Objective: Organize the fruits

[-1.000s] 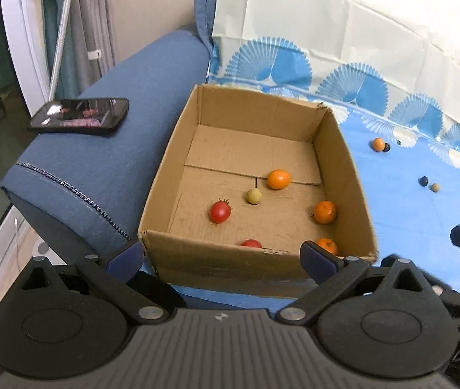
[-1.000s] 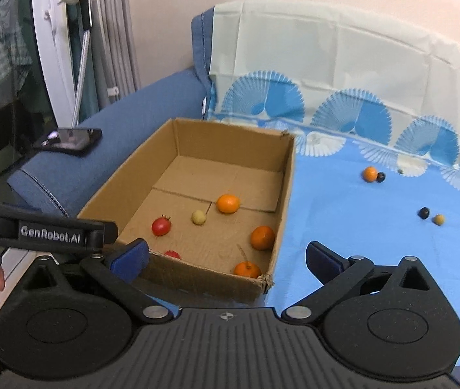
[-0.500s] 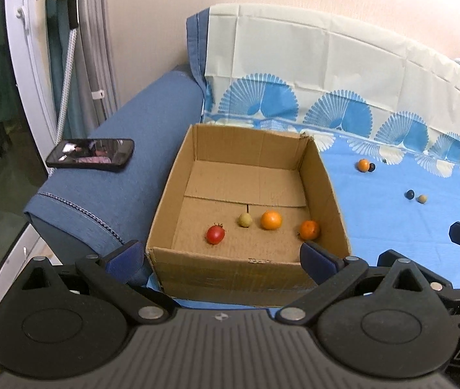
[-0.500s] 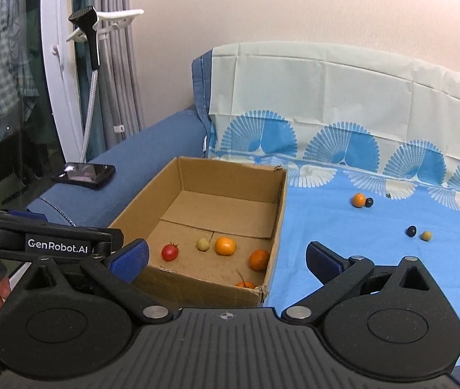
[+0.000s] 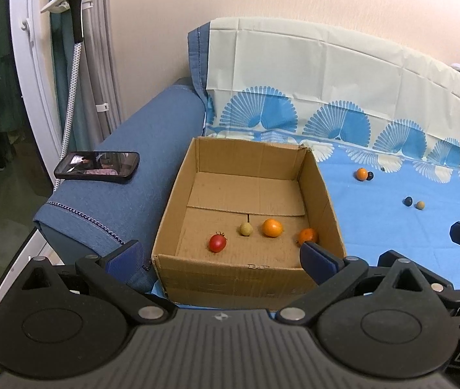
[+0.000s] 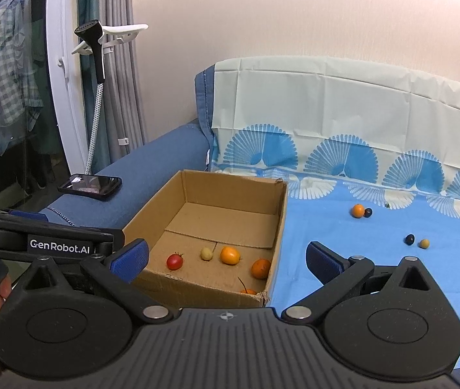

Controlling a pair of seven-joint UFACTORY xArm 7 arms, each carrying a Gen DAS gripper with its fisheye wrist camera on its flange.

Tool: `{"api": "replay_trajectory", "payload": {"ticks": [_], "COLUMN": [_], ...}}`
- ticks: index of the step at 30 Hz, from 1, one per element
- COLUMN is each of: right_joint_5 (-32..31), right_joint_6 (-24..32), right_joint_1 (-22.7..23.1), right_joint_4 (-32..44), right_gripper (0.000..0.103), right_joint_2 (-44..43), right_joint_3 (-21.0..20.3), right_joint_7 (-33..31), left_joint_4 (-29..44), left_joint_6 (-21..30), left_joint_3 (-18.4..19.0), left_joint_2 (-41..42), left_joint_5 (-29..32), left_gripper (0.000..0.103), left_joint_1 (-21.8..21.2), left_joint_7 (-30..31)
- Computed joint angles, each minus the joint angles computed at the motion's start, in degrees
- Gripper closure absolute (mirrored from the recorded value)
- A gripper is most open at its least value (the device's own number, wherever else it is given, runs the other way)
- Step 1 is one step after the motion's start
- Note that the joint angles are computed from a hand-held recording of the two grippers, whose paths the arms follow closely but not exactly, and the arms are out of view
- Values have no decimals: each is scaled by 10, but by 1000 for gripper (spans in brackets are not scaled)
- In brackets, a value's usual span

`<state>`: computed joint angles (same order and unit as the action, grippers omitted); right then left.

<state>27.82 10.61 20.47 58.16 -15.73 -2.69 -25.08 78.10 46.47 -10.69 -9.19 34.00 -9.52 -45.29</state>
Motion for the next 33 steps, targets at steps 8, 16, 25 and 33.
{"api": "replay_trajectory", "payload": {"ticks": [8, 16, 25, 33], "right_joint_5": [-8, -19, -20, -24], "right_joint_6": [3, 13, 22, 25], "right_joint_1": [-6, -14, -22, -32], "right_joint_4": [2, 8, 18, 25], "right_gripper": [1, 1, 1, 1], "right_joint_2": [3, 10, 23, 36], "right_joint_3": [7, 13, 18, 27], "right_joint_7": [8, 20, 24, 33], "left_joint_4": [-3, 1, 6, 17], "left_joint_6": [-3, 4, 7, 11], "left_joint_3": [3, 5, 12, 18], "left_joint_2": [0, 6, 18, 34], "left_joint_5": [-9, -17, -29, -32], "left_gripper": [0, 0, 0, 0], "left_joint_1": [1, 2, -1, -5], "left_joint_7": [6, 6, 17, 26]}}
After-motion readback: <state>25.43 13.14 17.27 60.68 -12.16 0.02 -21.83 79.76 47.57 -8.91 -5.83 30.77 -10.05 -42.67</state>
